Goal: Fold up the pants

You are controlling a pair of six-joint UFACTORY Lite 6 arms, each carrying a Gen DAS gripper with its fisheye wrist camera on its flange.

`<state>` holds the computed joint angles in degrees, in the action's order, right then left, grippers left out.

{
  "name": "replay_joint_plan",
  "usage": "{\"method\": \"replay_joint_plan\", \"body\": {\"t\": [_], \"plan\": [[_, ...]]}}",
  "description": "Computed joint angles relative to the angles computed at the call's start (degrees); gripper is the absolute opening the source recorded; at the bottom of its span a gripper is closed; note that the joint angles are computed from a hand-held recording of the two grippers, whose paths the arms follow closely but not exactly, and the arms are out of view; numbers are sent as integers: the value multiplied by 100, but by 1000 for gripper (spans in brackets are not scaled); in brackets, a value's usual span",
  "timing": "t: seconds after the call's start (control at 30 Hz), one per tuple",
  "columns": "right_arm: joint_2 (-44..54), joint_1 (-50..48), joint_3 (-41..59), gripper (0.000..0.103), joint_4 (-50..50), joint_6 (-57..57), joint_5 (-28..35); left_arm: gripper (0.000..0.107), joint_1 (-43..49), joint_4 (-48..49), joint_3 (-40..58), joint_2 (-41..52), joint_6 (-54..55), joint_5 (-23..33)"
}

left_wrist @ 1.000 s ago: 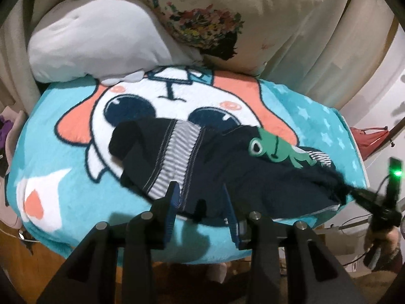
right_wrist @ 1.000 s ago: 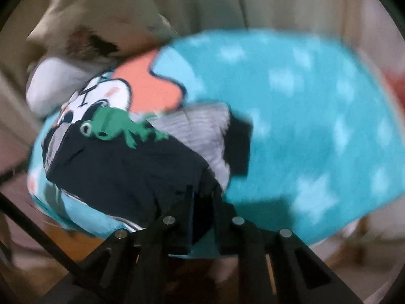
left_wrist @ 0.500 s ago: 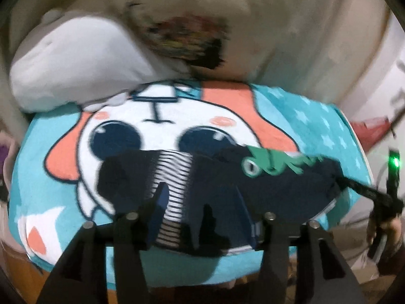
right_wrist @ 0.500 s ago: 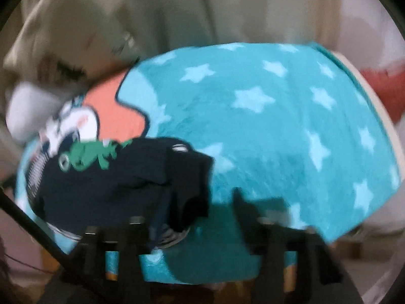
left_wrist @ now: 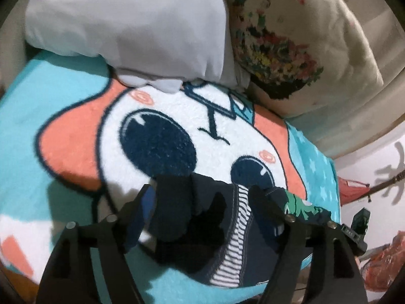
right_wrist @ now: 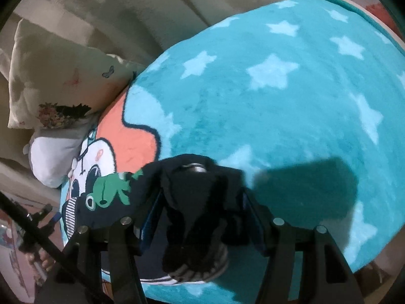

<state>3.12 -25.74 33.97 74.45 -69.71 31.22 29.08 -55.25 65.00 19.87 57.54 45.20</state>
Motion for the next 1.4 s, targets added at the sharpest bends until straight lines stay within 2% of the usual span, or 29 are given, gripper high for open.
{"method": "replay_joint_plan", "body": {"t": [0.13,0.2,0.23,0.27,0.3,0.33,0.37,0.43,0.6,0.7,0.83,0.97,1.07,1.2,1.27,1.3,1.4], "plan": [[61,304,71,67,13,210,-238,81,-458,422,366,640,-181,-139],[27,504,52,68,-12,349,-486,89,-712,450,246,699,-107,-449],[3,647,44,68,-30,432,-642,89,-845,506,142,613,-138,-642],[-40,788,33,63,-111,545,-780,88,-1095,802,8,487,-337,-979],[-72,912,35,56,-276,717,-901,68,-1286,1120,-104,366,-556,-1258],[-82,1069,63,35,-530,988,-1032,35,-1413,1431,-248,181,-749,-1464],[-75,1209,125,21,-932,1372,-1106,32,-1425,1503,-244,162,-821,-1430],[-137,1349,233,18,-1334,1801,-1034,30,-1232,1190,-280,26,-604,-1179],[-515,1653,551,17,-2266,2857,-994,29,-889,962,25,-149,-599,-726],[-560,1774,895,17,-2532,3150,-929,29,-878,1043,412,-140,-741,-714],[-218,1949,1518,16,-2786,3466,-1014,29,-837,1069,1187,281,-984,-556],[405,2072,1968,16,-2823,3601,-1133,30,-1009,1666,1714,934,-1683,-602],[812,2050,2096,16,-2764,3646,-1098,30,-1044,1901,1504,822,-1887,-593],[606,1871,1837,16,-2283,3209,-937,30,-859,1740,1159,443,-1705,-436],[539,1796,1747,17,-2218,3113,-907,35,-809,1735,1104,458,-1669,-404],[592,1771,1732,17,-2241,3128,-939,41,-838,1890,1130,571,-1780,-466],[1035,1735,1851,24,-2479,3401,-1158,51,-1049,2471,1229,1088,-2191,-987]]}}
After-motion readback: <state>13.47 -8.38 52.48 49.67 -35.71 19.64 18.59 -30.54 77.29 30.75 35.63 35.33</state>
